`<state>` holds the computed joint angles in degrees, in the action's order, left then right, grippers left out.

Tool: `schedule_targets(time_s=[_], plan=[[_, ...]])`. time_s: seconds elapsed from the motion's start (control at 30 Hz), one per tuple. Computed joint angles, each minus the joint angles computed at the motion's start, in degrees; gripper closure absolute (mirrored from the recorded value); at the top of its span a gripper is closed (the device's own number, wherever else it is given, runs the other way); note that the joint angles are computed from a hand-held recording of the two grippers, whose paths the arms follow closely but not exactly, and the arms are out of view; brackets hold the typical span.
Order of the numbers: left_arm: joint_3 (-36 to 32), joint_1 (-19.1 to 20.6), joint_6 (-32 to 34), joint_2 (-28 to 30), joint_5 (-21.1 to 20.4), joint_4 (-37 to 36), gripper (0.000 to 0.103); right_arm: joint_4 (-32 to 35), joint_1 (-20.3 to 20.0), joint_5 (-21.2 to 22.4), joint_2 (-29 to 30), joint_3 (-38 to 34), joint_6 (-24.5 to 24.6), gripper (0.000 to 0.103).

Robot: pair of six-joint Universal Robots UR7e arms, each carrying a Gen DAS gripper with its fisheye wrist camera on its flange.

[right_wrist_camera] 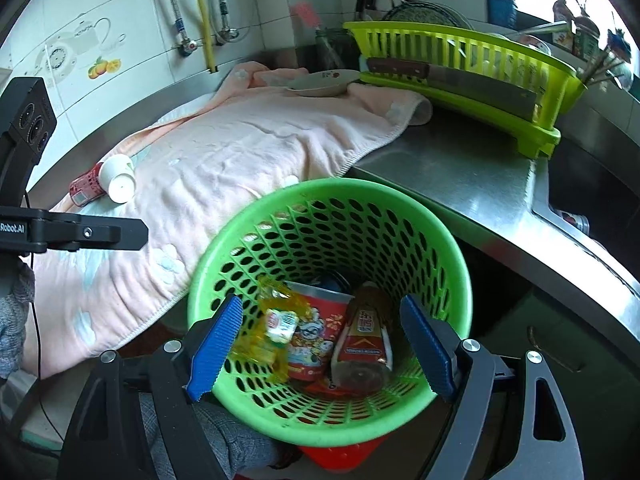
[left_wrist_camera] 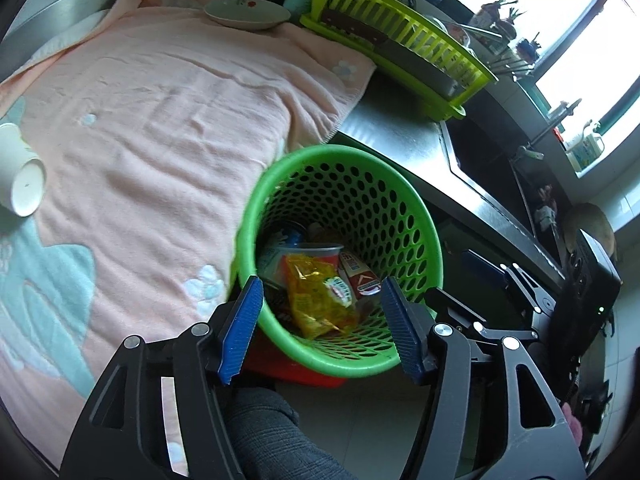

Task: Collect trash
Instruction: 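Move both grippers back over the Coke can and white cup on the towel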

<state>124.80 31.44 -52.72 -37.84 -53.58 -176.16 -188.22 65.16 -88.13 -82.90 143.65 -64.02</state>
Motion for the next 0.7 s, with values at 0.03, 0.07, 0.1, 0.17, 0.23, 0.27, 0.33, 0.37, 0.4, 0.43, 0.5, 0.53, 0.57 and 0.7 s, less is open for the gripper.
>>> schedule_targets(time_s=[0.03,0.07,0.1,0.17,0.23,0.27,0.33,0.37,0.4,0.43,0.5,0.53,0.57,0.7], plan=[[0.5,-0.2,-0.4,-0.6,0.4,0.3,0.042,-0.2,0.4,-0.2,0.2,0.1,0.0,0.025],[1.3,-0.6,-1.2,-1.4,1.0,0.9,0.042,-0.2,0.8,-0.3,0.4,0.2,0.0,0.025],[1.9,-0.9,-1.8,-2.1,1.6,1.5,0.041,-0.3,1.4,-0.5,0.6,0.4,-0.1,0.025],[3.2,-1.6,-3.2,-3.5,2.7,2.6,0.041,-0.5,2.2,-0.7,1.1,0.5,-0.1,0.024],[4.6,-2.3,-4.8,-5.0,3.8,3.7,0.041,-0.6,3.2,-1.2,1.7,0.6,0.0,0.024],[5.3,-2.6,-5.4,-5.7,4.3,4.1,0.041,-0.7,3.7,-1.3,2.0,0.6,0.0,0.024],[6.8,-3.3,-7.3,-7.5,5.3,5.9,0.041,-0.9,5.1,-1.7,2.8,0.8,0.0,0.024],[7.5,-3.6,-8.1,-8.2,5.7,6.4,0.041,-0.9,5.5,-1.8,3.0,0.8,0.0,0.024],[8.4,-4.0,-9.3,-9.3,6.3,7.3,0.041,-1.0,6.2,-1.9,3.5,0.8,0.0,0.024],[9.0,-4.2,-10.0,-10.0,6.7,7.9,0.041,-1.1,6.9,-2.1,4.0,0.8,0.1,0.024],[10.5,-4.8,-11.7,-11.9,7.7,9.7,0.041,-1.2,8.2,-2.5,4.9,0.7,0.3,0.024],[11.2,-5.3,-13.3,-13.2,8.5,11.8,0.041,-1.1,8.9,-2.7,5.4,0.5,0.5,0.024],[11.9,-5.5,-14.2,-14.2,9.0,13.0,0.041,-1.0,9.5,-2.9,5.8,0.4,0.6,0.024],[14.3,-6.5,-18.7,-18.3,10.6,18.1,0.041,-1.7,12.3,-3.7,8.3,0.0,1.2,0.024]])
